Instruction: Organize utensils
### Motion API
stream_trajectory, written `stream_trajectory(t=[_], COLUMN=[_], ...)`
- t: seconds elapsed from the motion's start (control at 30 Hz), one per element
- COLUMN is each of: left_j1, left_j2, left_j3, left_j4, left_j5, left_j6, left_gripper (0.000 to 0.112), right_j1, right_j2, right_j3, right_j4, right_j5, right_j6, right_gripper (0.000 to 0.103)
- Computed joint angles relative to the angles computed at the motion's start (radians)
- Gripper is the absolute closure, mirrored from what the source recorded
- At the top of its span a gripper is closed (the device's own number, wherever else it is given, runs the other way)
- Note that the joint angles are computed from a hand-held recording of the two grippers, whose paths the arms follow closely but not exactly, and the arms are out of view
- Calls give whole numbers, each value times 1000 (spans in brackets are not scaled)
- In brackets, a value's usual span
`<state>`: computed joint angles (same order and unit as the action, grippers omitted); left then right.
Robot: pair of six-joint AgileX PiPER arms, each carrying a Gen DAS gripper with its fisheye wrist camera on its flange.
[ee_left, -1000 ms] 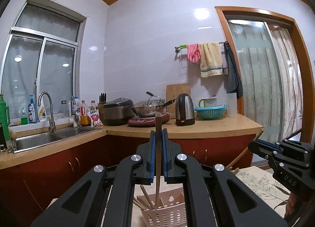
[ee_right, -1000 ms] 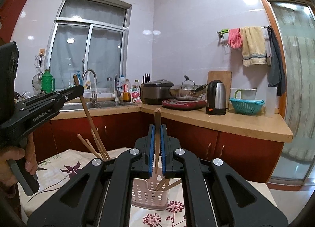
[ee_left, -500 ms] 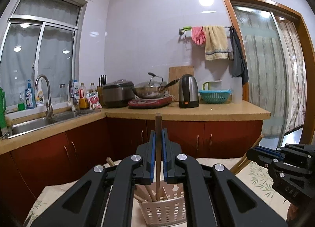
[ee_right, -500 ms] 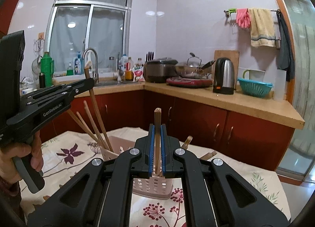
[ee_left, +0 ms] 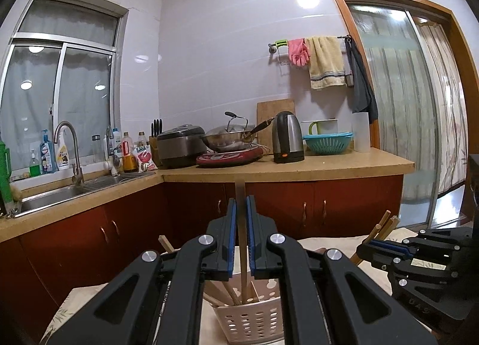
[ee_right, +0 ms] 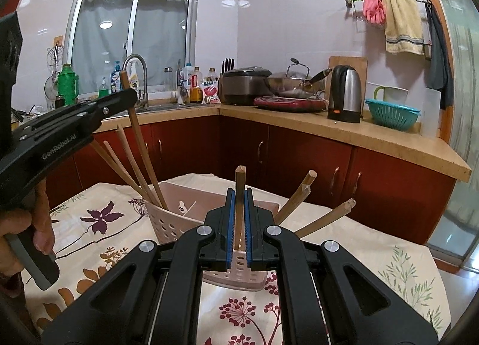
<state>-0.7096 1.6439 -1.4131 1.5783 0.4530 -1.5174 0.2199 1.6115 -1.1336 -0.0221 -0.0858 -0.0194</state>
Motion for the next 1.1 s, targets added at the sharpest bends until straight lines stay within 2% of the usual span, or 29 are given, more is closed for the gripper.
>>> stream_trajectory(t=[0.2, 0.37, 0.47, 0.63, 0.67, 0.7, 0.73, 0.93, 1.1], left_j1=[-2, -4, -5, -4, -2, -2, -2, -12, -32], left_j2=[7, 12, 12, 14, 14, 14, 13, 4, -14], left_j3=[-6, -11, -12, -11, -9, -9, -7, 6, 24], left_j4=[-2, -4, -11, 8, 13, 14, 18, 70, 103], left_j5=[0, 2, 1, 3, 0, 0, 0, 17, 68], left_j6=[10, 14, 15, -6, -12, -14, -18, -63, -94], left_gripper=[94, 81, 78, 65, 63, 60, 59, 40, 33], right_j1=[-9, -11, -13, -19, -20, -21, -23, -19, -13], right_j2=[4, 10, 9, 2, 1, -2, -6, -18, -35], right_j3=[-3, -9, -4, 8, 12, 18, 26, 36, 59], right_j4=[-45, -73, -100, -125, -123, -122, -124, -87, 96], right_j5=[5, 10, 5, -7, -10, -18, -29, -37, -58], right_j6=[53, 87, 118, 152, 152, 155, 161, 124, -49], right_gripper=[96, 96, 95, 94, 91, 81, 77, 75, 57])
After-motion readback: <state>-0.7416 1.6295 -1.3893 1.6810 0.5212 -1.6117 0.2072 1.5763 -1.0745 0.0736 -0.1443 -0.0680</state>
